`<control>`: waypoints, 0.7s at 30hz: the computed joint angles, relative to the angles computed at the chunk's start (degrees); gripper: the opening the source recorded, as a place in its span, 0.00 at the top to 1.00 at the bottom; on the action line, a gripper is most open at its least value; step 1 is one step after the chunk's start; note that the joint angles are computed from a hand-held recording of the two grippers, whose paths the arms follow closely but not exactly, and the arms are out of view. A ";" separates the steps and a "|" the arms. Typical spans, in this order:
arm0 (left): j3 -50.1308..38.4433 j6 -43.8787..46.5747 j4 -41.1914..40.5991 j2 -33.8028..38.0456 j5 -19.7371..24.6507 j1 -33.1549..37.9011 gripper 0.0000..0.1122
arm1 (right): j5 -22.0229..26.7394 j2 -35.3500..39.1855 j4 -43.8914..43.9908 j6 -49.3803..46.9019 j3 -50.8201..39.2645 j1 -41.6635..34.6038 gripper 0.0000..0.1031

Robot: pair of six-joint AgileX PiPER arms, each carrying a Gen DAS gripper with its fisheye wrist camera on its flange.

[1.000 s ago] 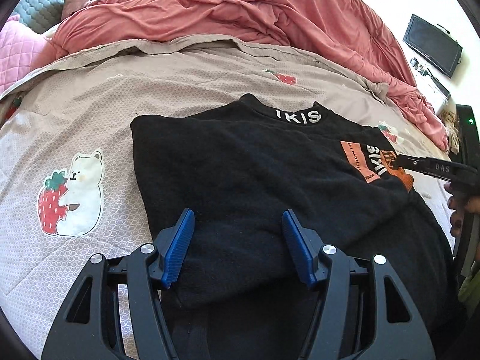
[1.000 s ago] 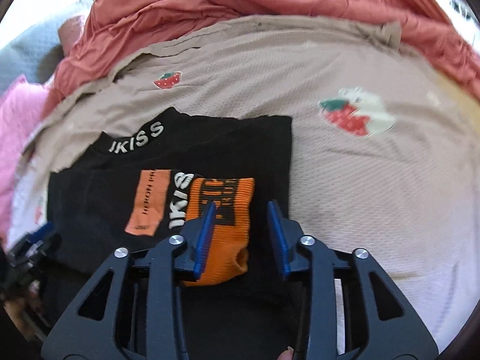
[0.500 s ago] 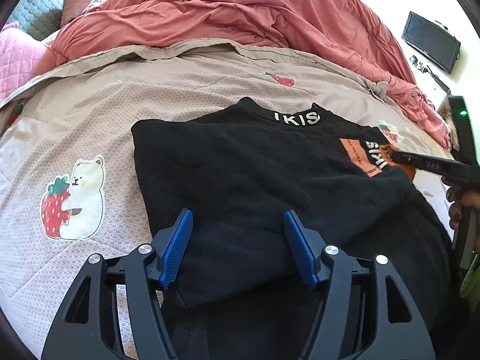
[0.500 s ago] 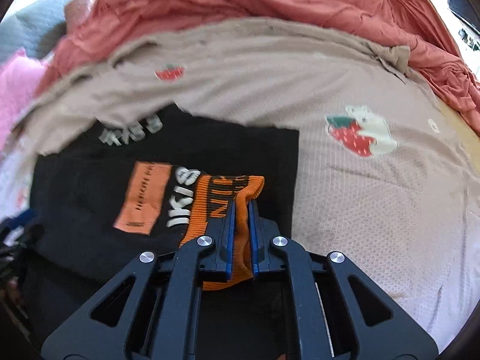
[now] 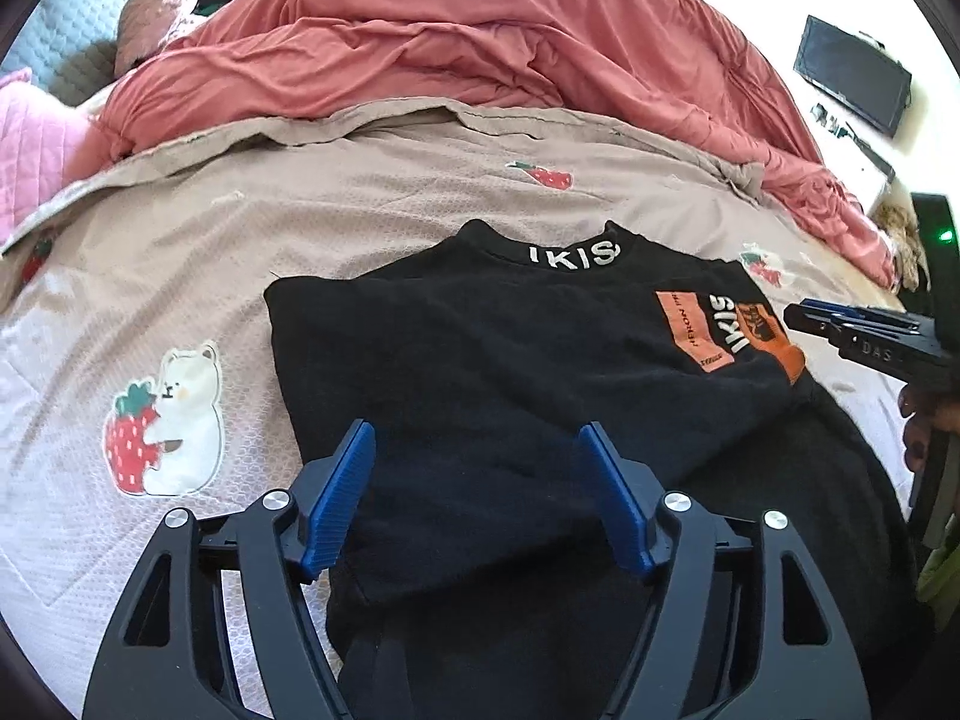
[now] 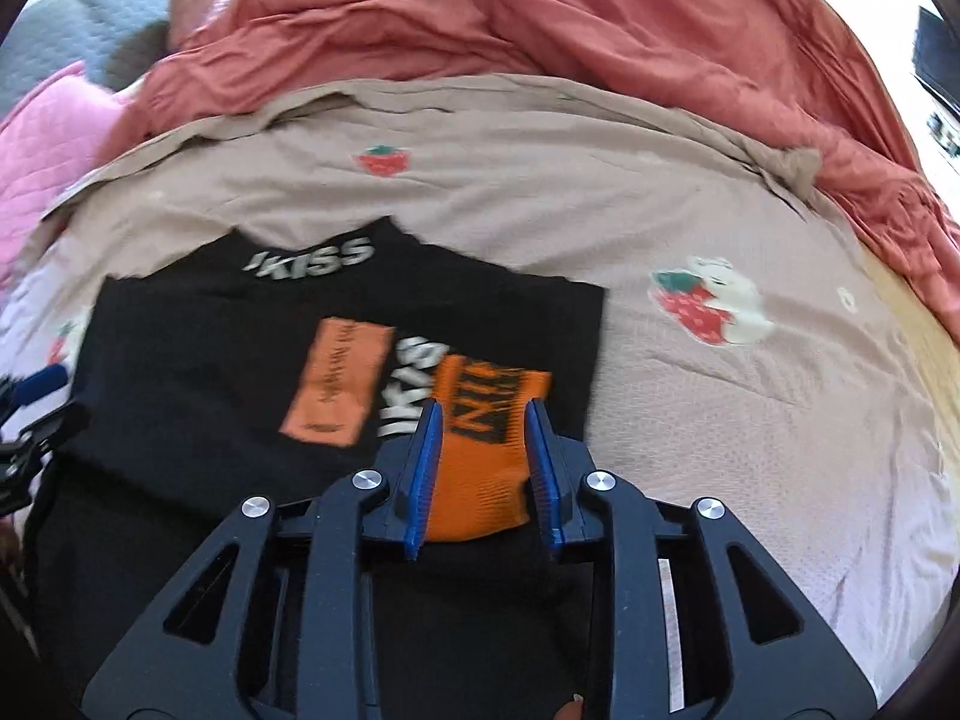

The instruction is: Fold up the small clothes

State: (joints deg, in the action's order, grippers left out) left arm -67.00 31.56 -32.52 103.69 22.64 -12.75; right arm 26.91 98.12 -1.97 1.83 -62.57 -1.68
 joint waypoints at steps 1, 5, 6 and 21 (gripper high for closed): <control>-0.12 -1.21 1.59 0.05 0.37 -0.22 0.39 | -0.14 -0.29 1.26 -1.22 0.42 0.42 0.79; -2.04 -7.84 7.95 2.03 3.99 -0.37 0.39 | 0.27 0.16 6.78 -5.94 1.29 1.63 0.79; -2.44 -8.92 9.10 2.60 4.47 -0.38 0.38 | 0.35 0.44 6.49 -5.58 1.55 2.13 0.79; -2.86 -6.09 6.54 3.80 5.38 0.50 0.38 | 0.71 3.51 6.02 -2.00 2.47 1.52 0.71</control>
State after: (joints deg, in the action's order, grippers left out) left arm -69.86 25.48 -25.98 107.50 28.02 -12.26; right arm 27.62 101.63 4.05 -0.17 -60.09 -0.17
